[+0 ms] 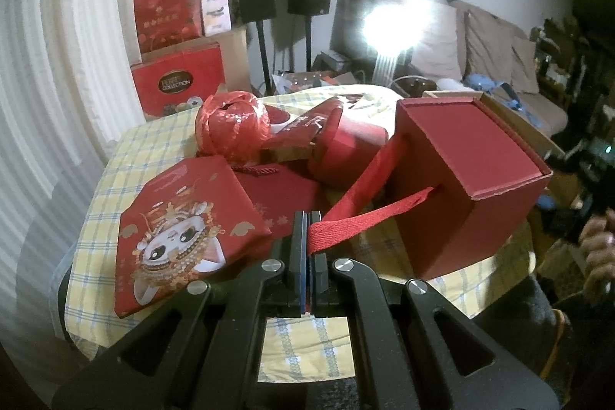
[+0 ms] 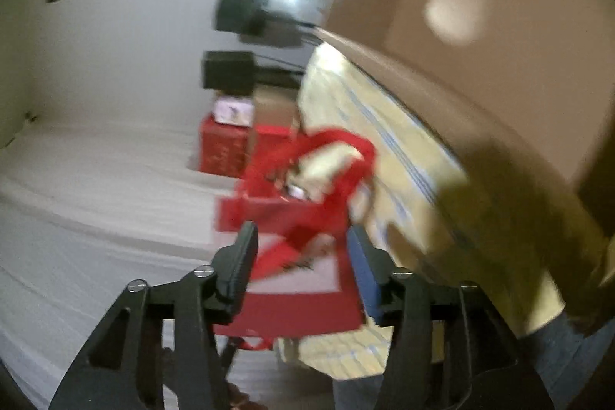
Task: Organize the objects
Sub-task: 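Lift the red box by its strap with left tool while right tool lifts the gift bag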
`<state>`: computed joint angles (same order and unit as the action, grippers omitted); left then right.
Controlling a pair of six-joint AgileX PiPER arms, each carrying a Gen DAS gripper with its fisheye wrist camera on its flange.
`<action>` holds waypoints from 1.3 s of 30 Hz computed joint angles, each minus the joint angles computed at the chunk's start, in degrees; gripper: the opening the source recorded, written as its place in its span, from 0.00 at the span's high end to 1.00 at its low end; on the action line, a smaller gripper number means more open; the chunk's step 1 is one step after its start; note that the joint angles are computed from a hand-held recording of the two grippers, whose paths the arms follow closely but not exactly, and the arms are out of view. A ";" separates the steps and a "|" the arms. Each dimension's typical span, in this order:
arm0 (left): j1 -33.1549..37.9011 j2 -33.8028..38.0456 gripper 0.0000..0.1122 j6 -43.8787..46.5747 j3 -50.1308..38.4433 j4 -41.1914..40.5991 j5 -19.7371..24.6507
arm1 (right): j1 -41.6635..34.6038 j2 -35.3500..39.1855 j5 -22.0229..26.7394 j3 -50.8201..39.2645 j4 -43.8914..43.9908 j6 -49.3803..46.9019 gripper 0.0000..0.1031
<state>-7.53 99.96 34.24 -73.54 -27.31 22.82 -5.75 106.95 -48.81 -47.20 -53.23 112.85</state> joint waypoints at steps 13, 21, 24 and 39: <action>0.27 0.22 0.99 2.11 -0.28 -1.47 0.82 | 0.37 11.43 -6.68 -12.37 1.09 4.43 0.66; 0.94 0.91 0.99 2.74 -0.94 -2.18 1.35 | -0.68 7.06 -10.45 -6.05 14.65 -10.73 0.96; 1.07 1.03 0.99 3.24 -0.95 -2.44 1.32 | -3.35 5.01 -14.04 -3.47 17.20 -13.69 0.96; 1.10 0.89 0.99 4.91 -0.80 -4.51 1.47 | -7.83 -12.56 -1.60 -3.15 2.55 -15.72 0.97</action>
<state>-6.43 100.85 39.15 -74.34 -31.81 24.29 -13.58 94.40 -50.41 -50.35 -50.68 97.12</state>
